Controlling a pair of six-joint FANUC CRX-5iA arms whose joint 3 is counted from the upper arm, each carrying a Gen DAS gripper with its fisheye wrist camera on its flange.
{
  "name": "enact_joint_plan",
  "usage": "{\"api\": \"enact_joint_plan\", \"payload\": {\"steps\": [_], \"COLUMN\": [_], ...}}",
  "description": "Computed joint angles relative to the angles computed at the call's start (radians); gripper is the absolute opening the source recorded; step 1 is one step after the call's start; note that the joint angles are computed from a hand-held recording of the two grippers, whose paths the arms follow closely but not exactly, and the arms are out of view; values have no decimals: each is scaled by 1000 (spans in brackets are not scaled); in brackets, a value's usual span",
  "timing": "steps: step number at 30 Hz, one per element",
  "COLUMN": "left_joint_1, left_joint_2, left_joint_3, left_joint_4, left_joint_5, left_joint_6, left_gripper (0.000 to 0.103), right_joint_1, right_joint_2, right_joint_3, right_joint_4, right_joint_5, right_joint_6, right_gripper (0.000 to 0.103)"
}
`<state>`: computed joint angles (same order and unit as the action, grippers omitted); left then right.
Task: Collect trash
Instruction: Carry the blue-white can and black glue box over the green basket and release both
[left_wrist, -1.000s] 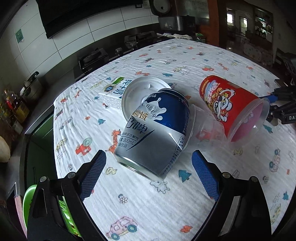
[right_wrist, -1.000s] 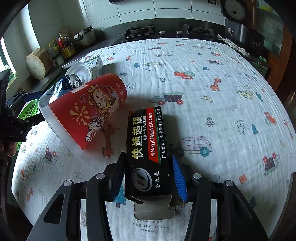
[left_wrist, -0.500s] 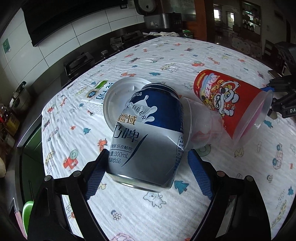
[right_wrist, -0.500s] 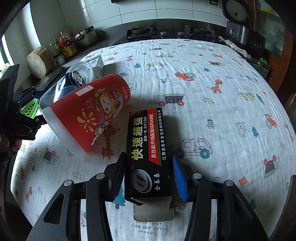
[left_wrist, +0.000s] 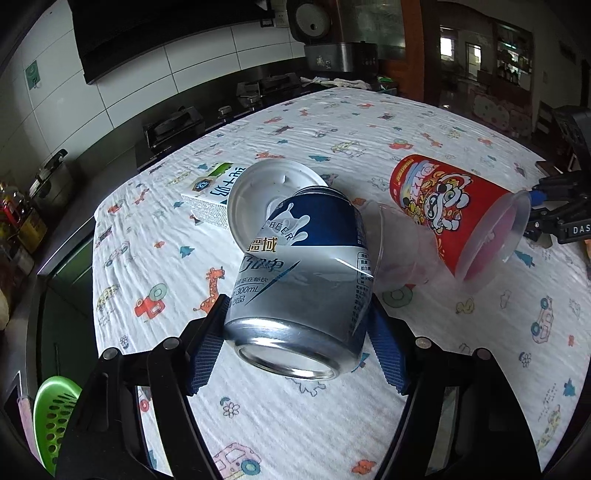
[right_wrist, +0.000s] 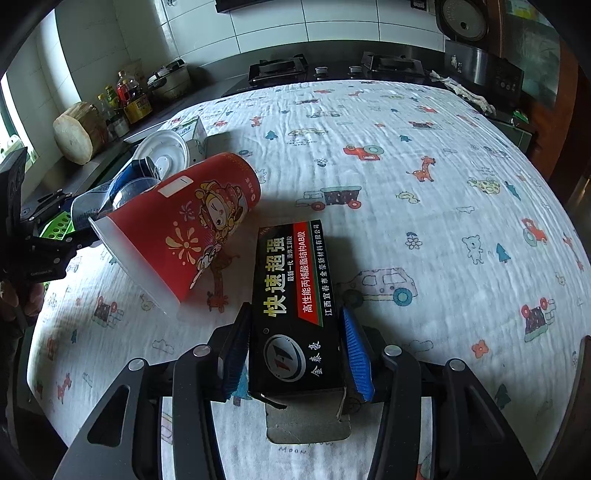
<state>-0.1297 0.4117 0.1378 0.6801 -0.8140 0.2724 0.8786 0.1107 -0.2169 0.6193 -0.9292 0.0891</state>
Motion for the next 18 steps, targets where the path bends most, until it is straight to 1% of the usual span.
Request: {"api": "enact_joint_plan", "payload": {"steps": [5, 12, 15, 18], "left_joint_1": [25, 74, 92, 110], "left_joint_2": [-35, -90, -110, -119], "left_joint_3": [-49, -126, -150, -159], "left_joint_4": [38, 143, 167, 176], "left_joint_5": [13, 25, 40, 36], "left_joint_6": [-1, -31, -41, -37], "left_gripper": [71, 71, 71, 70], "right_joint_1": [14, 37, 42, 41], "right_joint_2": [-16, -21, -15, -9], "right_joint_3": [-10, 5, 16, 21], "right_joint_4": [28, 66, 53, 23], "right_joint_5": [-9, -40, -53, -42], "right_joint_6": [-30, -40, -29, -20], "right_gripper": [46, 44, 44, 44]}}
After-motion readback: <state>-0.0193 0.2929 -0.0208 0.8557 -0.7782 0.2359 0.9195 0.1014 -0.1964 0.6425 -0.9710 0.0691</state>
